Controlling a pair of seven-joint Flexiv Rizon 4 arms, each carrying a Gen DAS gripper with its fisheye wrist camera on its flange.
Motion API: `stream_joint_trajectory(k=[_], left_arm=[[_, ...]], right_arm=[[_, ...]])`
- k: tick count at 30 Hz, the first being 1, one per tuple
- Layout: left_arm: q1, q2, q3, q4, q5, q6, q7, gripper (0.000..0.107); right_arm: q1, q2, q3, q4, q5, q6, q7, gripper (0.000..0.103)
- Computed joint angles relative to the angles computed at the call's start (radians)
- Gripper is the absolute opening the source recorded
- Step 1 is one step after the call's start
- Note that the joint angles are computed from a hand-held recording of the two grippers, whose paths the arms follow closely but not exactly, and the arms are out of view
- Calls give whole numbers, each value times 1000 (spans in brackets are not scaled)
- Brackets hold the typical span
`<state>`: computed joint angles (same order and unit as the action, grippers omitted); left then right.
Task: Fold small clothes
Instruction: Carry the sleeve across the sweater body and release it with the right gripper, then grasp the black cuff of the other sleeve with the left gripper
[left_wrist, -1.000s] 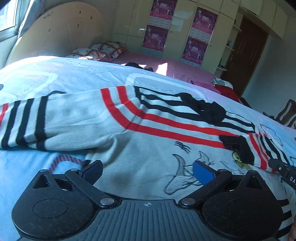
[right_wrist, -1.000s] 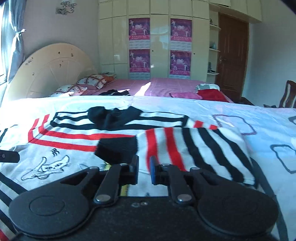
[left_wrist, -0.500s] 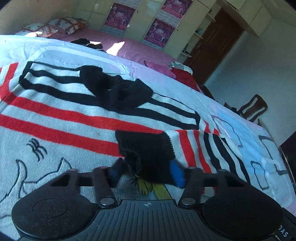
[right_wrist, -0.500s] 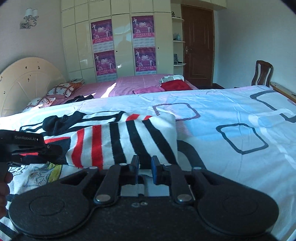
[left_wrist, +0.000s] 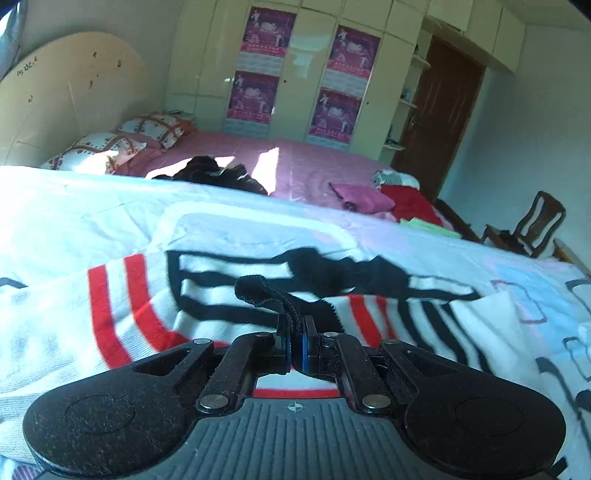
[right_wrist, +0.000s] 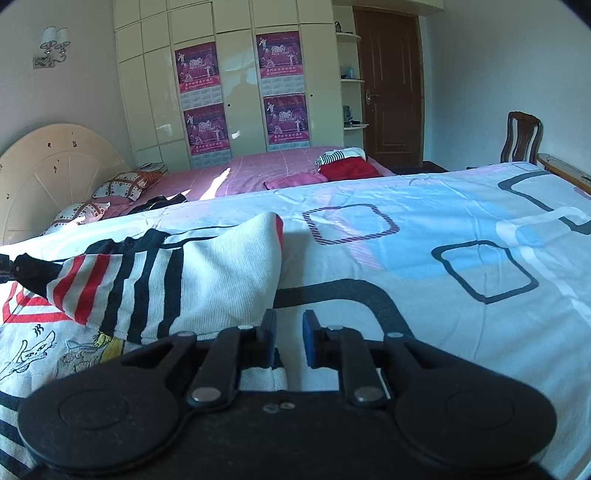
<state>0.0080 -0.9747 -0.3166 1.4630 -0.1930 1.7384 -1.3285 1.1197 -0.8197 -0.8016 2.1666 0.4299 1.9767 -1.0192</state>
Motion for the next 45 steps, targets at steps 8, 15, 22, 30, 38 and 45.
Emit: stream_joint_trajectory(k=[8,15,22,30,38,45], left_arm=[[36,-10,-38,45,24,-2,44,4],[54,-30,-57,45,30,28,31,5],[-39,-51,48,-27,-45,-25,-47,5],[-78,-40,106,-1,-36,22,-73,5],[-158,-43,214,-21,-62,22,-105,14],[-94,72,210,204,-21,170,-159,101]], right_arm=[[-43,-38,28,-93,-80,-93,-7,13],[-69,-69,-11,-131,-156,-78,52,19],[-270,-133,67,-353,-205,-110,56,17],[-432,-168,178,-522,-353,-295,77,0],[-334,-112,125,-349,-398,-230,123,18],[-99,-28,5,-96,-240,-64,31,22]])
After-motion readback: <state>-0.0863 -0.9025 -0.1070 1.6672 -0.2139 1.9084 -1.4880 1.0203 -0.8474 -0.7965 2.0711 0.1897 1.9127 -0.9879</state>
